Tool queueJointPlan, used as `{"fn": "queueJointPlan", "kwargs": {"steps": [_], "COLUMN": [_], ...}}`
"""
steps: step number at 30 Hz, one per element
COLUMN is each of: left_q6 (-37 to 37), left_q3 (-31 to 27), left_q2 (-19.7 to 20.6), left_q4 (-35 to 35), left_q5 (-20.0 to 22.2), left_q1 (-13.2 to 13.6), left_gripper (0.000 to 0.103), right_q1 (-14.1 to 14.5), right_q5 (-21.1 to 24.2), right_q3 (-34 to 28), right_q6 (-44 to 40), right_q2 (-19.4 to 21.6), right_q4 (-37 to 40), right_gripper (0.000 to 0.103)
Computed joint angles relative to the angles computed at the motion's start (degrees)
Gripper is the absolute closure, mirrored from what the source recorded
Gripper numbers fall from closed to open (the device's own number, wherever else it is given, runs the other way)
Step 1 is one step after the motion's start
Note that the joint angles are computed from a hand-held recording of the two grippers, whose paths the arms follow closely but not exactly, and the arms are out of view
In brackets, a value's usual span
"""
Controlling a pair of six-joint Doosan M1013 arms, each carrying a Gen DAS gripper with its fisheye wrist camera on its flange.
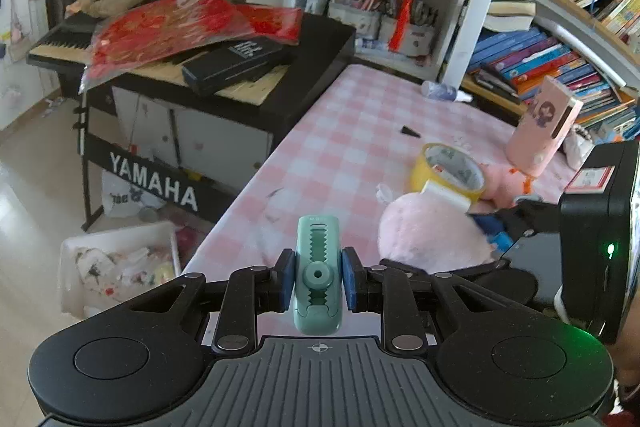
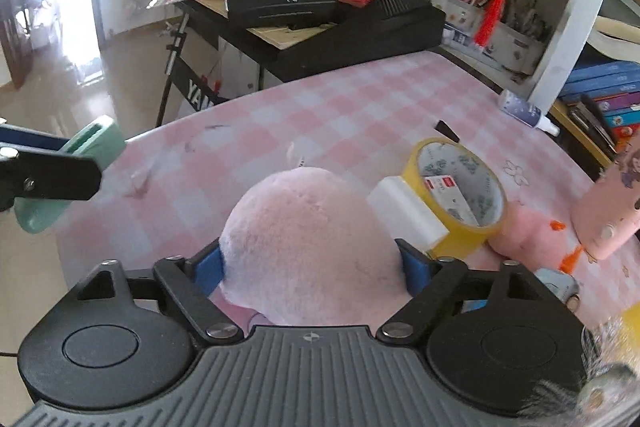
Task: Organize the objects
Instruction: 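Grasp the pink plush pig with the right tool while the left tool holds the stapler, then carry the pig and stapler in both tools over the yellow box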
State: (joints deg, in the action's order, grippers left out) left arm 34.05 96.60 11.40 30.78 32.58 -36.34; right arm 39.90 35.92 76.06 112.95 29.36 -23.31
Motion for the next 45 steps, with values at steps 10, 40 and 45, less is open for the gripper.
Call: {"fn": "queueJointPlan", "kwargs": {"steps": [10,40,45], "left_q6": [4.1,38.3,44.0], "left_q3": [-0.1,7.9,9.1], "left_q2": [-0.8,-7.4,-8.3], "left_q4": [-2.5,-28.2,-32.6], "left_q5": [-5.1,-9.8,-10.2], "left_q1": [-0.1,-4.4,-5.3], "left_gripper": [0.08,0.08,0.08], "right_q1": [0.4,11.6,13.8], "right_q5": [-3.1,16.9,20.9], "right_q3": [4.9,17.9,19.3], "right_q6": [20.3,62.0,66.7], "right_q2": [-5.6,-16.0,-16.9], "right_q4": [-10.1,-27.9,-28.3], "right_gripper": [0.034,0.033,0.033]}}
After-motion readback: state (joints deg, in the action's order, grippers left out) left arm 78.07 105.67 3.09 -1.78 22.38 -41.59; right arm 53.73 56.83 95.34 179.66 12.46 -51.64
